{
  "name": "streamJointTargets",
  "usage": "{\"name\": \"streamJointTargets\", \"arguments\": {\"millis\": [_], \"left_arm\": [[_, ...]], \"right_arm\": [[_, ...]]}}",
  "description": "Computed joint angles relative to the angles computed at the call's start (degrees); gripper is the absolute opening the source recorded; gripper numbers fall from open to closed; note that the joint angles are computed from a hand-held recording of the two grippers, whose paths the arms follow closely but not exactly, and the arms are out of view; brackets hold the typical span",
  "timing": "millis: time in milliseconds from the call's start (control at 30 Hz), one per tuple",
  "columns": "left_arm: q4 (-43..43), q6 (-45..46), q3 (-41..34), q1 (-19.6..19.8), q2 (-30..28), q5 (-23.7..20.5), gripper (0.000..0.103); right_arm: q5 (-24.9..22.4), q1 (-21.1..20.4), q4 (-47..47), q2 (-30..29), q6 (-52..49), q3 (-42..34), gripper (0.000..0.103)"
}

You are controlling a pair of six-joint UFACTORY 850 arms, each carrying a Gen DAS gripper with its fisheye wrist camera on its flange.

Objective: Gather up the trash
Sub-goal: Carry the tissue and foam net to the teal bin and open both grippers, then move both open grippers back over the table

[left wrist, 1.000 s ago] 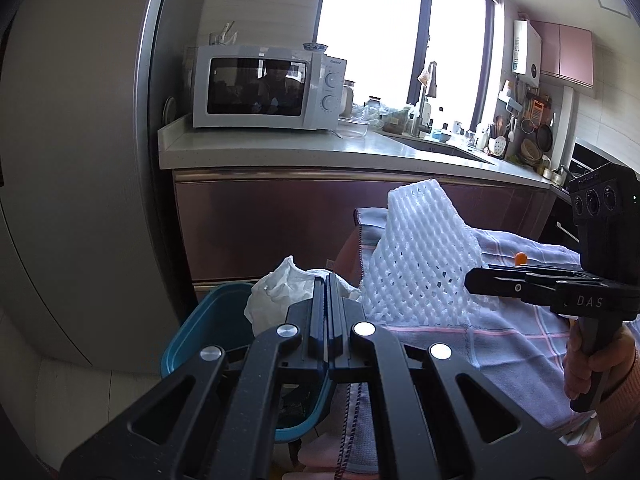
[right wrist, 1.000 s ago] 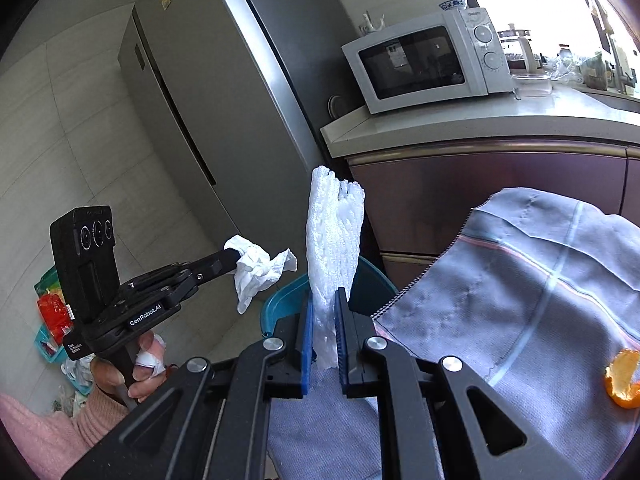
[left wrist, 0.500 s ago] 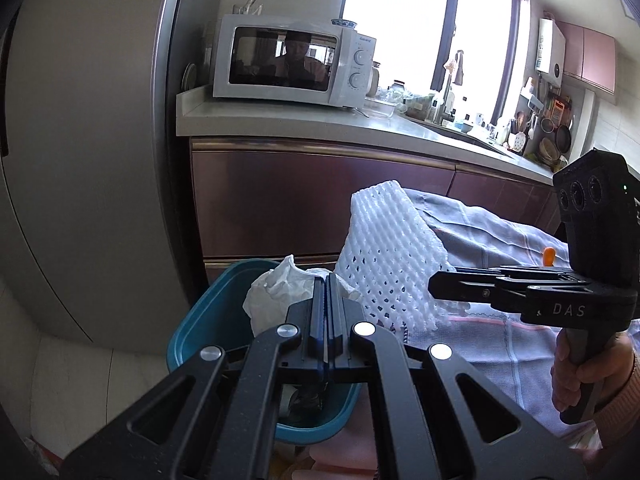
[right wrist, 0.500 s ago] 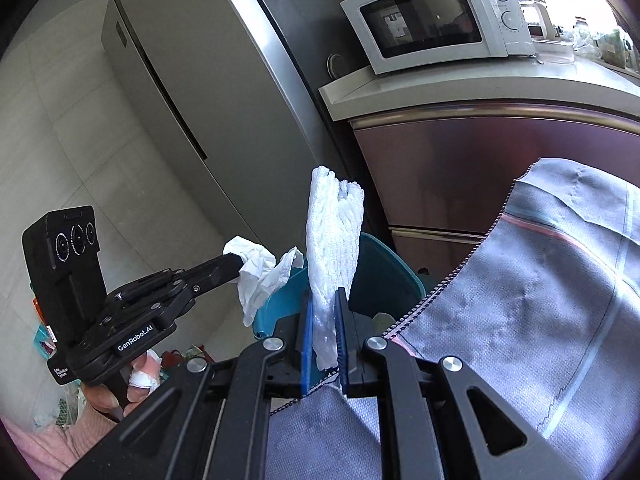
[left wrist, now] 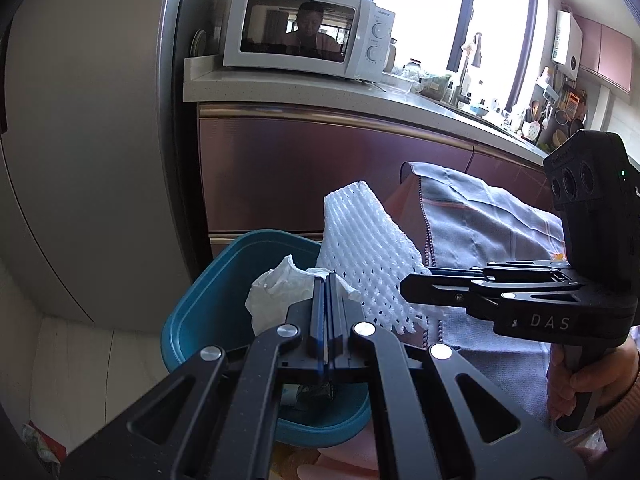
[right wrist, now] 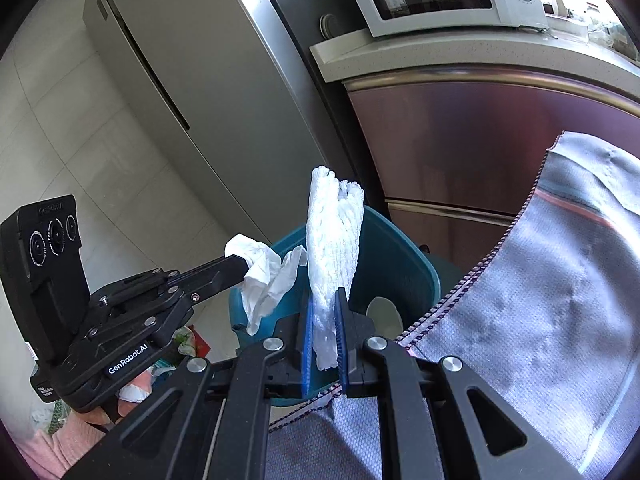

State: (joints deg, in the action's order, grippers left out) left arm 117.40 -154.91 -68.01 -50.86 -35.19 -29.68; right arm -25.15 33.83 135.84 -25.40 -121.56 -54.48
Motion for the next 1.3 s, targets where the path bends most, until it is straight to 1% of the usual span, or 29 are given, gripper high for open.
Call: {"name": "streamJointTargets", "arguments": {"millis": [100, 233, 367, 567, 667, 700, 767, 867, 933, 1000, 1133, 1200, 1267, 1300], "left_arm": [[-0.6, 0.0, -0.3, 0.1, -0.7, 0.5, 0.001], [-1.4, 0.4, -1.2, 0.4, -1.8, 1.5, 0.001], [-2.8, 1.7, -2.5, 0.6, -3.1, 2.5, 0.001], [-3.7, 1.9, -3.6, 0.9, -4.2, 3.4, 0.002], [-4.3, 2.4, -4.3, 1.0, -4.9, 4.1, 0.003], [-4.7, 2.8, -4.6, 1.0, -5.2, 4.4, 0.009], [-5.4, 3.3, -5.0, 1.0, -5.7, 4.5, 0.014], [-5.5, 2.9, -5.3, 1.0, -6.0, 4.7, 0.014], [-5.0, 2.3, -5.1, 0.8, -5.8, 4.4, 0.014], [-4.0, 1.3, -4.6, 0.4, -5.3, 3.8, 0.019], [-1.8, -0.3, -3.8, -1.0, -4.2, 1.5, 0.026], [-0.3, -1.0, -3.7, -1.9, -3.6, 0.4, 0.034], [1.7, -1.9, -3.6, -2.8, -3.1, -0.4, 0.036], [3.0, -2.5, -3.8, -3.1, -2.9, -0.5, 0.037]], "right_arm": [[1.2, 0.2, -2.2, -1.2, 2.5, -1.3, 0.009], [2.4, 0.2, -7.7, -2.6, 8.3, -3.1, 0.010], [3.5, 0.3, -10.0, -2.9, 10.5, -3.8, 0.011], [5.1, 0.2, -20.1, -5.7, 21.7, -7.9, 0.013], [4.8, 0.1, -19.1, -5.6, 20.9, -7.7, 0.013], [4.9, 0.0, -18.4, -5.6, 20.4, -7.7, 0.013], [4.5, -0.1, -15.9, -5.1, 18.2, -6.7, 0.017], [4.2, -0.2, -12.6, -4.4, 15.2, -5.6, 0.022], [4.0, -0.3, -10.2, -3.7, 13.1, -4.6, 0.022], [3.6, -0.3, -6.7, -2.8, 9.7, -3.1, 0.025], [2.7, 0.1, 2.2, 0.7, -0.2, 1.2, 0.034], [2.2, 0.1, 7.1, 3.0, -5.9, 3.8, 0.036], [1.0, -0.1, 12.2, 6.0, -11.4, 7.1, 0.039], [0.4, -0.3, 14.3, 7.3, -13.7, 8.7, 0.039]]}}
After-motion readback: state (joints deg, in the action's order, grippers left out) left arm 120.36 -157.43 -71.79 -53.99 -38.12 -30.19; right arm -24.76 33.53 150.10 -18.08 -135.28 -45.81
